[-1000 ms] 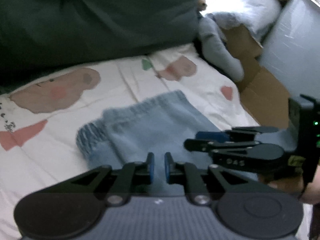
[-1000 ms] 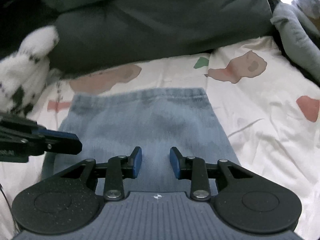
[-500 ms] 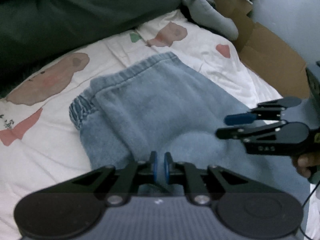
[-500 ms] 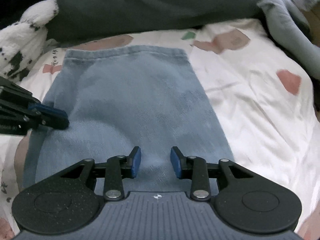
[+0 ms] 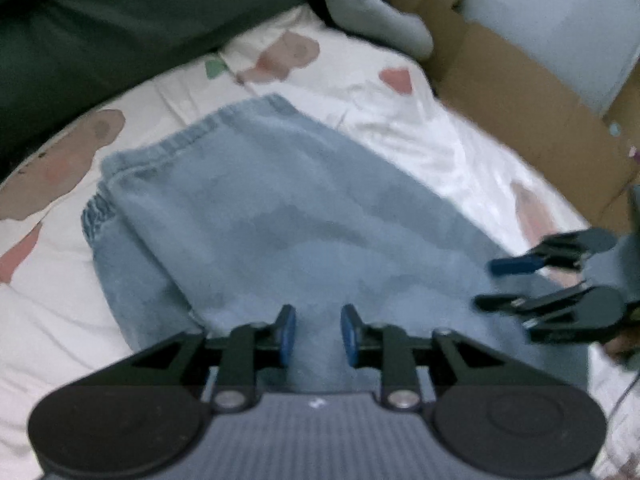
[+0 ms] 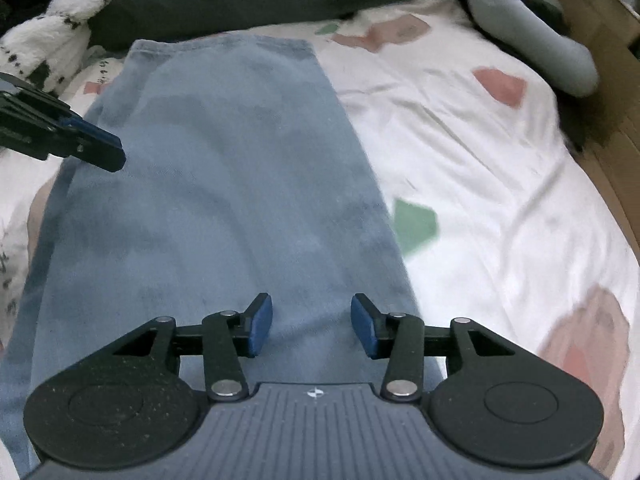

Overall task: Fold clothes
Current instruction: 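Move both open grippers back over the folded pants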

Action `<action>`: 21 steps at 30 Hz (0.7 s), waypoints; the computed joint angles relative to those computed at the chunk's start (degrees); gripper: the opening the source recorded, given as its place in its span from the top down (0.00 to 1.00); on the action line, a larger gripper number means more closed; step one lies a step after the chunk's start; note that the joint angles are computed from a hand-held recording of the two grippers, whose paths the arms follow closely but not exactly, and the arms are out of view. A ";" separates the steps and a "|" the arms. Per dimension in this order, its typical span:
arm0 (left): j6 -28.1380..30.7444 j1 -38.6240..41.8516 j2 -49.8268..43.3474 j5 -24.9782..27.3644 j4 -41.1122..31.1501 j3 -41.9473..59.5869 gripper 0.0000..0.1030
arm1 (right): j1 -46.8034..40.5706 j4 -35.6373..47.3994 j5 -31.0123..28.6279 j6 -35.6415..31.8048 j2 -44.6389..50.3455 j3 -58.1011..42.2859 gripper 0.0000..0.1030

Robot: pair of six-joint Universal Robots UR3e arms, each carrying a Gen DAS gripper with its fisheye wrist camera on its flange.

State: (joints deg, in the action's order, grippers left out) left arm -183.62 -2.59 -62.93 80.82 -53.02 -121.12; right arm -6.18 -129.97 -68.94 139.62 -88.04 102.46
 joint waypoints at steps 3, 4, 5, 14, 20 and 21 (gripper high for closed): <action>2.23 -0.53 -0.10 0.82 -1.39 0.02 0.76 | -5.08 2.21 1.76 -1.87 -5.12 4.79 0.51; 2.57 0.10 0.18 0.51 -2.16 -0.07 0.77 | -6.72 2.75 2.41 -3.00 -6.61 6.20 0.51; 2.73 0.55 -0.03 0.52 -3.10 0.44 0.83 | -8.34 3.14 2.89 -4.06 -8.66 8.20 0.51; 5.05 3.38 -1.82 -0.52 -13.78 8.76 0.87 | -22.88 14.16 7.91 -15.92 -26.28 19.31 0.51; 9.13 4.22 -3.41 -2.30 -19.76 16.50 0.80 | -34.03 27.20 11.59 -26.27 -37.48 22.61 0.51; 9.52 3.98 -4.22 -2.44 -20.58 18.17 0.79 | -35.32 29.16 11.86 -27.41 -38.81 22.61 0.51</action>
State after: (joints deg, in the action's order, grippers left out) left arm -174.10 1.39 -67.15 78.38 -73.60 -102.95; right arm -41.50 -100.81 -57.08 112.21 -126.85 125.07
